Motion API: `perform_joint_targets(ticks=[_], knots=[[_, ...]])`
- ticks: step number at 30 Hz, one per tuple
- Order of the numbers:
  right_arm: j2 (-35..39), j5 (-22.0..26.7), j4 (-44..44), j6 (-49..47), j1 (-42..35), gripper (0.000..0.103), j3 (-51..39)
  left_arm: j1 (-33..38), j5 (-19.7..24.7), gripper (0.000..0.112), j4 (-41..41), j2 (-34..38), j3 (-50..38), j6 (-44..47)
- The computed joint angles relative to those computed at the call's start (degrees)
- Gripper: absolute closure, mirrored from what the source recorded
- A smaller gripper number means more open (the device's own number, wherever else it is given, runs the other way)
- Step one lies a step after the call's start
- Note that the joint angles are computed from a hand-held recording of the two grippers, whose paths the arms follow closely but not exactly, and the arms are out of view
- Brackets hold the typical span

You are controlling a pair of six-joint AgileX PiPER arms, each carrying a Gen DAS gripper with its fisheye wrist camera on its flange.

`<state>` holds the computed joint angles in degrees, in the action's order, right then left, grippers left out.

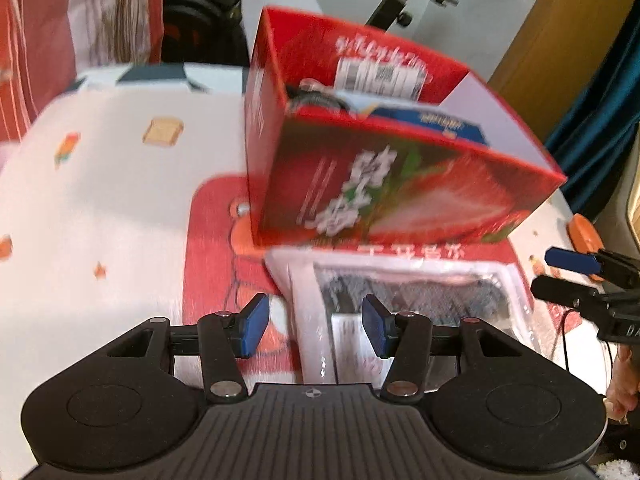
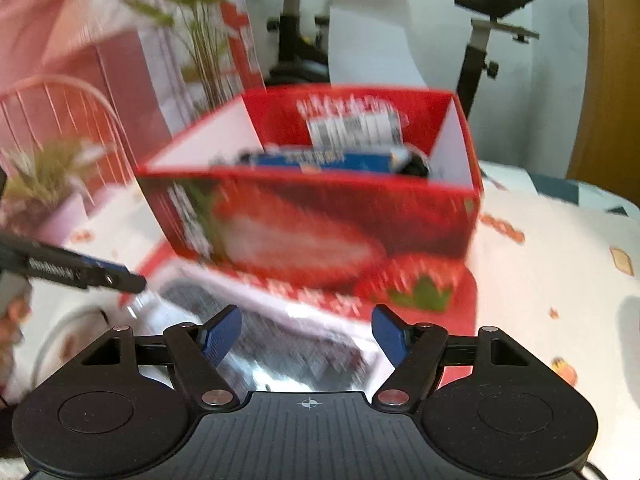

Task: Organize soft objects
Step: 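Move the right tool down to the black sealed pack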

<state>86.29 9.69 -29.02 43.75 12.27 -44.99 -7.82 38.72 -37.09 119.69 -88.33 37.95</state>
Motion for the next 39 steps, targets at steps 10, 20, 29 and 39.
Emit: perform_joint_targets(ticks=[10,20,29,39], knots=[[3.0,2.2,18.8,-13.7,-4.5,0.020,1.3,-1.6,-2.2,0.058,-1.5,0.3,4.4,3.9],[6.1,7.8,36.3,-32.3,-7.2,0.000,-0.9,-1.0,-1.8,0.056,-5.8,0.3,6.6,6.7],[8.9,9.7,38.5,-36.0,-7.3,0.000,-4.1,-1.7,-2.0,0.054,-6.3,0.2,7.2,7.3],[13.7,13.2,39.8,-41.2,-7.2,0.000,-10.8,-1.9,-2.6,0.054,-6.2,-0.4,8.1,6.7]])
